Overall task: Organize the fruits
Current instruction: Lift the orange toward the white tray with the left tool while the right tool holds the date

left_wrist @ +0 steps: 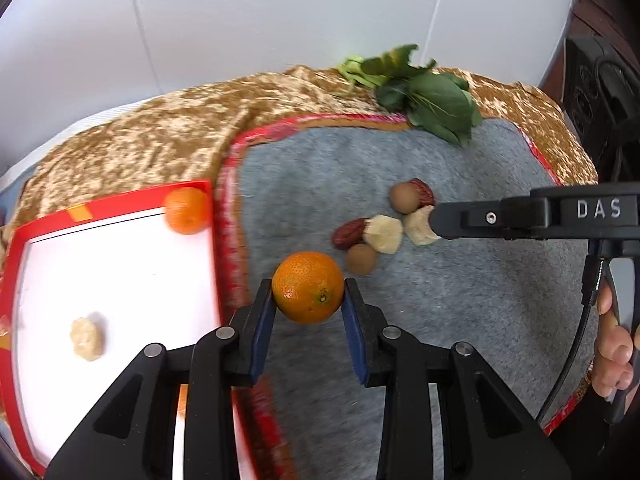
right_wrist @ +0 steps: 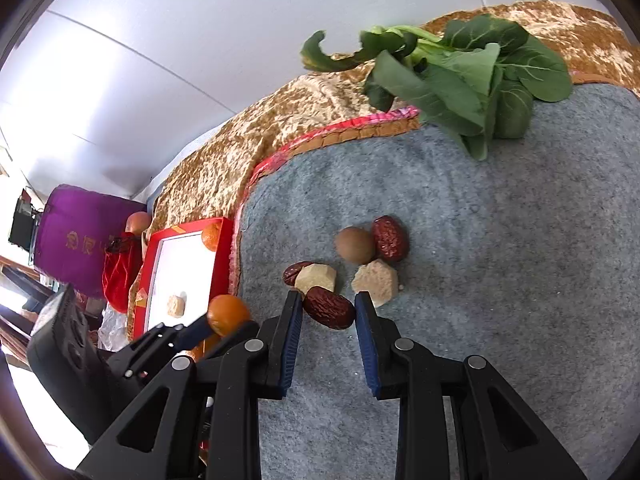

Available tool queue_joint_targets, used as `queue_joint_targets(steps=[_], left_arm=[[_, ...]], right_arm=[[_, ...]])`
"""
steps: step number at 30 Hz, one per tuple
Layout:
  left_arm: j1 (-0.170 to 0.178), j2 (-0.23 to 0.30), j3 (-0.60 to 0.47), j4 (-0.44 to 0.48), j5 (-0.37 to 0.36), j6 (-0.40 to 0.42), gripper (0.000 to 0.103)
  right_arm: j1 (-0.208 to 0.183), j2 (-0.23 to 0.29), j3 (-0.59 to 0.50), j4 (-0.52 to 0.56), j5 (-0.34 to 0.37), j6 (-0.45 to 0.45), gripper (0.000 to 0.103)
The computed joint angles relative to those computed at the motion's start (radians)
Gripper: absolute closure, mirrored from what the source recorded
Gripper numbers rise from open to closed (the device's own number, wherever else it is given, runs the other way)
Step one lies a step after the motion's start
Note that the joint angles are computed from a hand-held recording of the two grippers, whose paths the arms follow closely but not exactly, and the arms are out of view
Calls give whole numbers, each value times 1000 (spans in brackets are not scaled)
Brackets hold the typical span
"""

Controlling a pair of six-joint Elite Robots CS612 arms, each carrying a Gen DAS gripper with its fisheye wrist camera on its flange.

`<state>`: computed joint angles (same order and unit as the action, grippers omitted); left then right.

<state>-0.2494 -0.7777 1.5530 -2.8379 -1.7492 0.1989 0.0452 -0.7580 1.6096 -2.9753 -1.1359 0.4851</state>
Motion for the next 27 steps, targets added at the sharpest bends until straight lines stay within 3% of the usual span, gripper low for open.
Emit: queue_joint_targets(steps=[15,27], left_arm=[[43,-17,12,-35,12,-67,72],[56,-19,10,-34,26,-94,72]], right_arm=[[31,23,-36,3,40,-41,76],[49,31,-52,-2,46,-49,76]])
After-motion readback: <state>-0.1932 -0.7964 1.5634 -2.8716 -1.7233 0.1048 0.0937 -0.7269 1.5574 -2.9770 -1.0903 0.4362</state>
